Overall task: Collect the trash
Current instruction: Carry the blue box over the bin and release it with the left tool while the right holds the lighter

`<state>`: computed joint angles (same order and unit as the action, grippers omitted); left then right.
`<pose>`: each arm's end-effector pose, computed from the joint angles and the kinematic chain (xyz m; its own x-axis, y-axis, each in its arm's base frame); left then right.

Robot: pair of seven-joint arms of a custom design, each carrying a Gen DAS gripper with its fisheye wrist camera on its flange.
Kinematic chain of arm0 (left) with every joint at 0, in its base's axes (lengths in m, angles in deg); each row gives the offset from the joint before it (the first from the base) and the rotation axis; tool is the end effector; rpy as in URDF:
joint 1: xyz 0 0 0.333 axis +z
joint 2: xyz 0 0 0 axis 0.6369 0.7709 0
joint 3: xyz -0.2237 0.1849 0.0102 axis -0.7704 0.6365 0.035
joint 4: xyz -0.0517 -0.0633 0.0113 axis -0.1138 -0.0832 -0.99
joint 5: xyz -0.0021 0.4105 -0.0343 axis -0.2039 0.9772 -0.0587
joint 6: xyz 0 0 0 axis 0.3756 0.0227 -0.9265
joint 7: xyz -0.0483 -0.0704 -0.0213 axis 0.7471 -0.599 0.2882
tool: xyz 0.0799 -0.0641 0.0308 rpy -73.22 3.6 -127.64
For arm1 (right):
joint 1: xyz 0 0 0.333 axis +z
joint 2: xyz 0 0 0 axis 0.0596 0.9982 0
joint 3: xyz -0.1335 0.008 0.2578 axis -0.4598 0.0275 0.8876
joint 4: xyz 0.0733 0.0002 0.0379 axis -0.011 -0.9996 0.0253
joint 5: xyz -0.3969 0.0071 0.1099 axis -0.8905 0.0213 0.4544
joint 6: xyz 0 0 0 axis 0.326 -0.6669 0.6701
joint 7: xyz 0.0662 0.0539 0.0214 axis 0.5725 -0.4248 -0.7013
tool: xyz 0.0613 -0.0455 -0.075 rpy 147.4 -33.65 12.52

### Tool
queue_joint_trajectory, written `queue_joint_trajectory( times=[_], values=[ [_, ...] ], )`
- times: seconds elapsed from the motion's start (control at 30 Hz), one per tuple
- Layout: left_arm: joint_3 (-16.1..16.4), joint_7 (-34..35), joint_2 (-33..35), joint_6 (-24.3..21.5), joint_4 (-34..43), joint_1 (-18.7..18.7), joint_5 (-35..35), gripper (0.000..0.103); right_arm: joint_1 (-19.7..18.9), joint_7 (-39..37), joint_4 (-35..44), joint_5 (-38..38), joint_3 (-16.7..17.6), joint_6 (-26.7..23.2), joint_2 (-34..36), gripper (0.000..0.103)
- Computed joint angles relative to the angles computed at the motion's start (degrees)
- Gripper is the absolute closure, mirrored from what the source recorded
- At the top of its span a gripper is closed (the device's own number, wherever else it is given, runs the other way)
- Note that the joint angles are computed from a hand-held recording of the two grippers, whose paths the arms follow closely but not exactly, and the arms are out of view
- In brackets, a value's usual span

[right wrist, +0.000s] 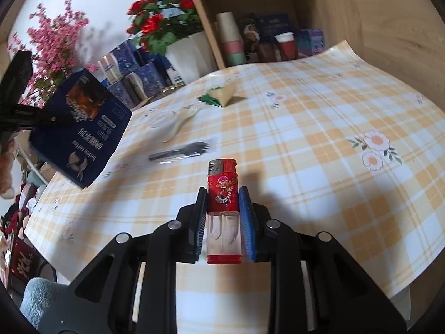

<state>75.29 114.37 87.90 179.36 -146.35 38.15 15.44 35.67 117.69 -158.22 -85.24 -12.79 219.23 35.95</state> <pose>0.6159 -0.0908 0.5366 -0.2701 -0.9570 0.1057 -0.8265 0.1741 -0.5353 0.5356 0.2921 0.3988 0.2149 -0.9295 -0.2996 -0.6568 0.0895 -0.7488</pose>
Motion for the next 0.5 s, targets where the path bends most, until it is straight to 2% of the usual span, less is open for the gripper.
queue_joint_trajectory(
  times=[0.2,0.23,0.27,0.37,0.4,0.47,0.5],
  values=[
    [1.3,11.36,-17.54,-0.82,-17.3,-2.26,-9.62,0.087,0.55,3.59,-3.53,-6.15,1.43,-0.21,-6.11,0.077],
    [1.77,12.68,-20.76,-1.29,-20.51,-2.86,-10.88,0.087,-0.04,1.91,-4.81,-4.54,2.69,-0.17,-7.36,0.077],
    [2.1,13.32,-23.03,-1.6,-22.8,-3.28,-11.7,0.087,0.35,-3.71,-7.2,1.09,3.71,-0.09,-9.27,0.077],
    [3.97,15.25,-30.67,-2.85,-31.37,-5.23,-16.23,0.087,2.77,-11.49,-10.81,8.41,3.87,-1.18,-12.91,0.077],
    [4.49,16.33,-32.58,-3.37,-33.68,-5.87,-17.34,0.087,2.38,-12.18,-11.92,8.59,4.76,-1.4,-14.25,0.077],
    [4.44,17.79,-35.92,-3.5,-37.82,-6.55,-18.0,0.087,-3.31,-9.58,-13.47,5.38,10.6,-1.29,-16.35,0.077],
    [4.78,18.25,-37.06,-3.9,-39.46,-6.98,-18.73,0.087,-4.87,-9.22,-14.34,5.2,12.34,-1.12,-17.32,0.077]
  ],
)
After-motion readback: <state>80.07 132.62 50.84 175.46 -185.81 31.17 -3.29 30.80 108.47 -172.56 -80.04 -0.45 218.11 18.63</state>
